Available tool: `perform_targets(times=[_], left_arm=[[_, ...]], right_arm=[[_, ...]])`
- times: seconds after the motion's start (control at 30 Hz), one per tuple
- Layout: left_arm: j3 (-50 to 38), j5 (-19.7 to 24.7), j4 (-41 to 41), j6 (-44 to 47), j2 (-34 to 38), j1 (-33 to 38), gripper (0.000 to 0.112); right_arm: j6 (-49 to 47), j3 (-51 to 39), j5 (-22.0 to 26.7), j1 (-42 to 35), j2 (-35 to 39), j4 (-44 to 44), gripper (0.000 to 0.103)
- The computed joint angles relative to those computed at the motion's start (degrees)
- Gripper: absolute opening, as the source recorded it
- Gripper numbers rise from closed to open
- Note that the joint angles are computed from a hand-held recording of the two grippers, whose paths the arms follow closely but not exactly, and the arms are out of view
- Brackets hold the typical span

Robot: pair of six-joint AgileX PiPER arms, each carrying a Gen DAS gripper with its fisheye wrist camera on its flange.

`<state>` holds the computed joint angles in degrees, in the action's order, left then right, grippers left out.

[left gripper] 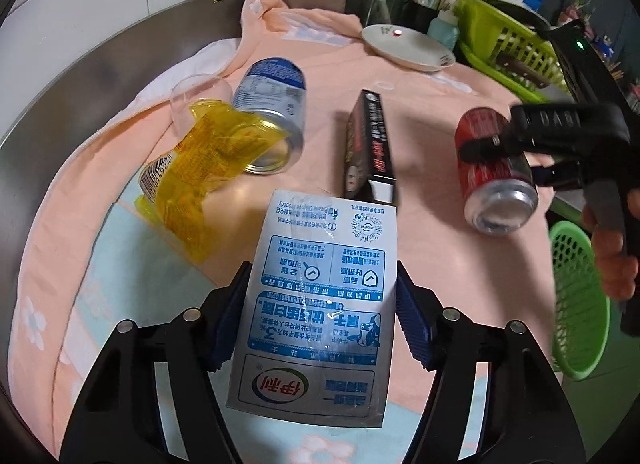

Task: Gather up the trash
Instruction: 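Carry the can and carton over the green basket and release both grippers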

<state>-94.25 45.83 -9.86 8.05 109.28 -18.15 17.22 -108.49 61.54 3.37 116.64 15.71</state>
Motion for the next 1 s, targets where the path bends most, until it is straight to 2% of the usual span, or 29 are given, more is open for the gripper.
perform_targets(times=[0.13,0.3,0.4,0.63,0.83,1.0], left_arm=[[5.01,-1.57,-2.47,0.50,-3.92,-0.59,0.066],[10.75,-3.54,-5.02,0.99,-8.93,-1.91,0.066],[13.05,-3.95,-6.24,0.97,-11.45,-3.72,0.066],[16.67,-5.66,-3.98,-2.97,-16.34,-10.74,0.066],[15.73,-5.82,-1.03,-7.88,-16.52,-18.22,0.066],[13.69,-5.78,0.65,-11.08,-14.77,-24.15,0.066]], right_arm=[[-4.10,11.15,-4.30,0.04,-7.87,0.60,0.075],[-9.38,23.22,-7.25,-2.48,-16.98,5.00,0.075],[-12.32,29.79,-7.87,-4.66,-23.04,6.01,0.075],[-19.03,44.68,-8.58,-12.58,-37.20,1.33,0.075],[-26.59,55.68,-10.46,-23.14,-43.74,-2.94,0.075],[-33.48,61.62,-13.87,-30.22,-43.75,-4.12,0.075]])
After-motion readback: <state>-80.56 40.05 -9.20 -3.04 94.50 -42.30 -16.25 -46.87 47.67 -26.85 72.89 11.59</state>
